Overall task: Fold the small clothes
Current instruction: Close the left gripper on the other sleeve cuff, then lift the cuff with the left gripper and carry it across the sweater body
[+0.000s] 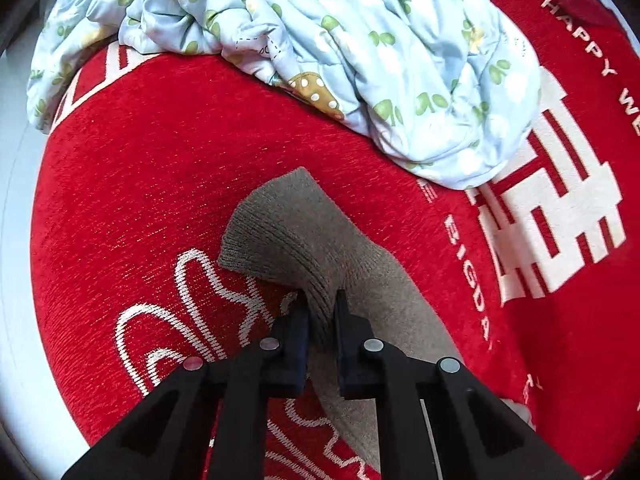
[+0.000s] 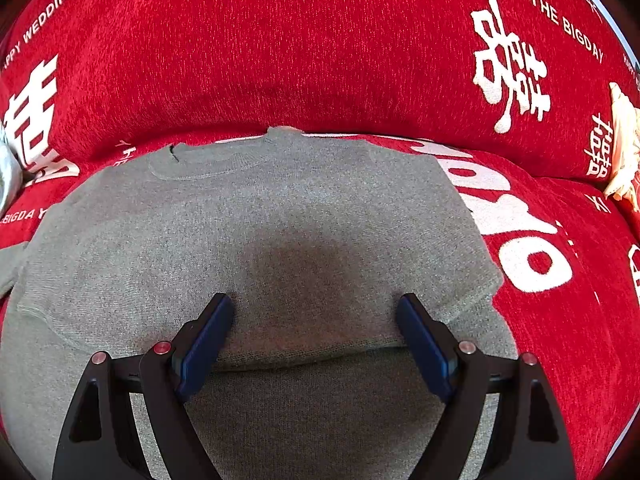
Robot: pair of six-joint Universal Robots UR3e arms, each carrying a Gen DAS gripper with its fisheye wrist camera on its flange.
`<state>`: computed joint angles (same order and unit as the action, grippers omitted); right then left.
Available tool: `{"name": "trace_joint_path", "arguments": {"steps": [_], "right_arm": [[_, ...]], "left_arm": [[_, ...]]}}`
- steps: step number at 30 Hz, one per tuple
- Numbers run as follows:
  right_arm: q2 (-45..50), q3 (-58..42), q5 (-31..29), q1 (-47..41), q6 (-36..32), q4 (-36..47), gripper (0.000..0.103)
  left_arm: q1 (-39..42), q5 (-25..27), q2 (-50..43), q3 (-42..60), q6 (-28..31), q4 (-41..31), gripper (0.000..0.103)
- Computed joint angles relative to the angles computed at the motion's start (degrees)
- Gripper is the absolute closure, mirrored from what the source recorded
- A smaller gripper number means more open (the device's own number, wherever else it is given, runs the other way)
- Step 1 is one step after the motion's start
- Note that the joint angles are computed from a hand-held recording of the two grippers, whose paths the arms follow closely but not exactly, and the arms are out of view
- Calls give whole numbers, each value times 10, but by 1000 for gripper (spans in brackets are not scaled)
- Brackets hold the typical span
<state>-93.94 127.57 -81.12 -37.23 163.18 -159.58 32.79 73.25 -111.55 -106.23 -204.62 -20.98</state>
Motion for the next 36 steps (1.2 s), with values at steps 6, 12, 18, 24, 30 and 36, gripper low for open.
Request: {"name": "trace_joint_path", "arguments": {"steps": [6,12,18,24,30,36], "right_arm": [[0,1,0,0,0,-1,16],[2,0,-2,2,2,-2,16],[1,-1,-1,2,2,-1,16],[-1,2,1,-1,0,-1,16],[-1,2,4,-2,1,-1,16],[-2,1,10,-6,2,1,16]], "left_arm": [[-44,89,10,22,26,-17,92],[-125,176,17,57,43,-25,92],[-202,188,15,117,47,-72,92],[-270,194,-13,183,34,-125,92],[-326,197,-50,245,16,-174,92],[-395,214,-94,310,0,-212,92]]}}
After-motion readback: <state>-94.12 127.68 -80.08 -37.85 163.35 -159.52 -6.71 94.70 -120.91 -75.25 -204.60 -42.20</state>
